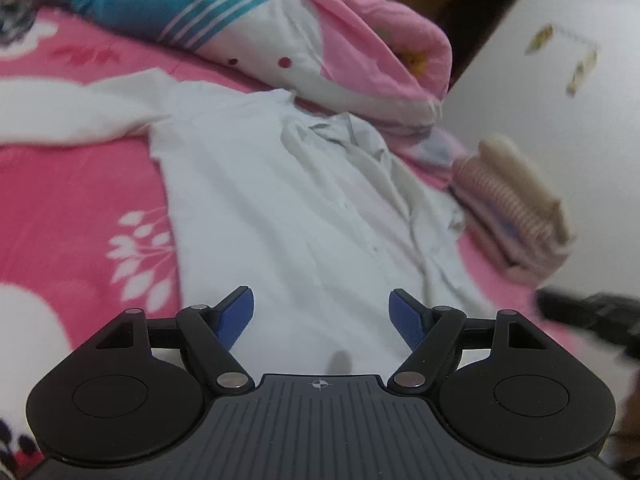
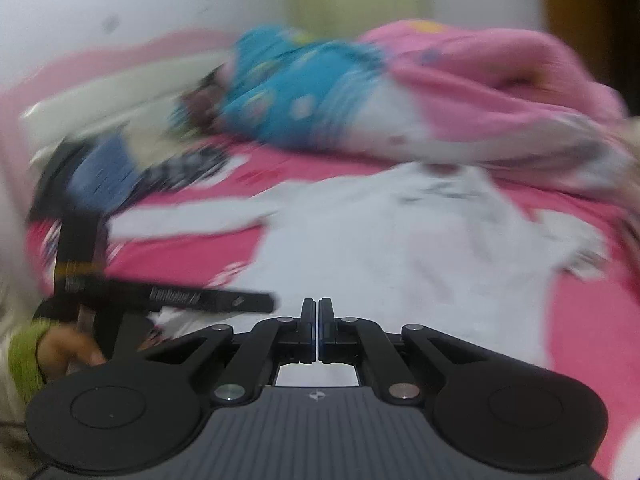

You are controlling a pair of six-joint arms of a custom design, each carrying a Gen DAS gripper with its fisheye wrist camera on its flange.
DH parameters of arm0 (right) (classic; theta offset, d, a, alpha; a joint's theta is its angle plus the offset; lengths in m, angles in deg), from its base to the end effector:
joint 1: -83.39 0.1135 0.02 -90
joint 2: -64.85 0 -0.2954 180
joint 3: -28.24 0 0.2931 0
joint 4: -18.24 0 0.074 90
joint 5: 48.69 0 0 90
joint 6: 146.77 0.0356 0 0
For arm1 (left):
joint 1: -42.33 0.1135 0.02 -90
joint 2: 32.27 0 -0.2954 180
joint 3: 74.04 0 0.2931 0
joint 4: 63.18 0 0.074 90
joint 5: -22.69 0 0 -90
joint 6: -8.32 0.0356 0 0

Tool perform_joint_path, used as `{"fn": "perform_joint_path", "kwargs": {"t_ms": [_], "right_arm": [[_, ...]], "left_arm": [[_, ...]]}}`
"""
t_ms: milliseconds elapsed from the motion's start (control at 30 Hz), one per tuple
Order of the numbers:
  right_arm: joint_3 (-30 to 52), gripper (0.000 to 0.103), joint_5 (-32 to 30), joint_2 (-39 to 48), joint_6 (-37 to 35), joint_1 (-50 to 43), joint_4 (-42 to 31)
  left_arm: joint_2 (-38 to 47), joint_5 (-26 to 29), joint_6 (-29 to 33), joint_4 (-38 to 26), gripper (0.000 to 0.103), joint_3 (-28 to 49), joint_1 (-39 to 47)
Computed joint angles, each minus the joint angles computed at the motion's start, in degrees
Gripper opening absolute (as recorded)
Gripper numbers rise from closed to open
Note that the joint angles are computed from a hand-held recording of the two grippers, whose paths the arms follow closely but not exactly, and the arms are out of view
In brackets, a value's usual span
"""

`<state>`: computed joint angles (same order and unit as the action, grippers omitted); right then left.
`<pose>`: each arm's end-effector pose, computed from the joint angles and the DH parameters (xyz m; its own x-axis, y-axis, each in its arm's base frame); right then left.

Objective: Fold clothes

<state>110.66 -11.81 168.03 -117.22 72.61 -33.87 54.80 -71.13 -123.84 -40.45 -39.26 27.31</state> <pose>0.3880 -0.0449 0.2061 -0.3593 -0.4630 -0.8102 -0.8754 0.4680 0.1208 0.2705 -0.0701 0.1226 -0.4892 -0.5621 -0.6668 -0.1696 0.8113 -0.5595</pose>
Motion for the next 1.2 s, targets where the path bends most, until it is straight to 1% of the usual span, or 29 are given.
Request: {"fn": "perform_joint_path", "kwargs": {"t_ms": [67, 133, 167, 233, 300, 333, 367, 433, 500, 567, 667, 733, 767, 900, 1000, 1067, 1133, 1200], "right_arm": [[-1.31, 0.0, 1.79, 0.14, -1.42, 3.59, 0.04], [-2.31, 0.0, 2.82, 0.14, -0.4, 5.75, 1.03], [-2.47, 0.001, 2.77, 0.16, 0.69, 6.02, 1.35], [-0.77, 0.003, 0.57, 1.14, 4.69, 3.53, 0.32], [0.88, 0.01, -1.14, 2.29, 9.61, 0.36, -0.12], [1.71, 0.021, -1.57, 3.12, 12.69, -1.76, -0.1], [2.64, 0.036, -1.84, 4.06, 15.92, -3.84, -0.01], [4.24, 0.048, -1.04, 6.83, 22.39, -7.87, 0.74], [6.56, 0.049, 0.47, 10.33, 27.79, -10.43, 0.51], [10.16, 0.049, 1.25, 14.98, 31.03, -11.42, -2.11], [15.94, 0.049, 1.84, 21.8, 34.64, -11.45, -5.57], [18.62, 0.049, 1.91, 24.64, 35.71, -10.3, -6.83], [19.71, 0.049, 1.09, 25.64, 35.48, -9.95, -7.56], [25.8, 0.049, -5.09, 28.87, 26.97, -9.32, -19.16], [27.25, 0.049, -7.45, 28.89, 23.6, -7.64, -23.06], [29.15, 0.049, -9.81, 29.57, 20.89, -6.25, -27.02], [30.65, 0.049, -12.04, 30.24, 18.89, -4.68, -30.74], [32.47, 0.049, -13.41, 31.3, 17.14, -2.62, -33.94]], "left_arm": [[-0.91, 3.11, -1.43, 1.09, 0.075, -1.36, 1.78], [-1.63, 4.39, -1.93, 1.56, 0.075, -2.38, 2.52], [-1.92, 4.57, -1.57, 1.84, 0.075, -2.77, 2.54], [-2.12, 4.91, -0.23, 2.77, 0.075, -3.36, 2.39], [-1.69, 5.35, 1.24, 4.14, 0.075, -3.5, 2.01], [-1.07, 5.56, 2.13, 5.26, 0.075, -3.42, 1.46], [-0.35, 5.91, 3.26, 6.38, 0.075, -3.24, 0.85], [1.19, 6.24, 5.91, 7.64, 0.075, -2.29, -1.03], [2.61, 5.61, 9.22, 8.09, 0.075, -0.99, -3.9], [3.72, 4.07, 13.87, 7.78, 0.075, 0.61, -7.53], [5.17, -0.56, 21.43, 5.4, 0.075, 3.42, -13.77], [6.88, -3.54, 24.33, 3.81, 0.075, 5.39, -16.84], [7.68, -4.38, 24.81, 3.04, 0.075, 6.3, -17.83], [9.79, -5.8, 25.41, 1.97, 0.075, 8.51, -19.62], [10.28, -7.47, 26.5, 0.99, 0.075, 9.61, -20.5], [10.11, -8.88, 27.0, 0.28, 0.075, 9.78, -20.91], [9.5, -10.29, 26.6, -0.61, 0.075, 9.37, -20.92], [8.89, -11.49, 24.73, -1.85, 0.075, 8.86, -20.15]]}}
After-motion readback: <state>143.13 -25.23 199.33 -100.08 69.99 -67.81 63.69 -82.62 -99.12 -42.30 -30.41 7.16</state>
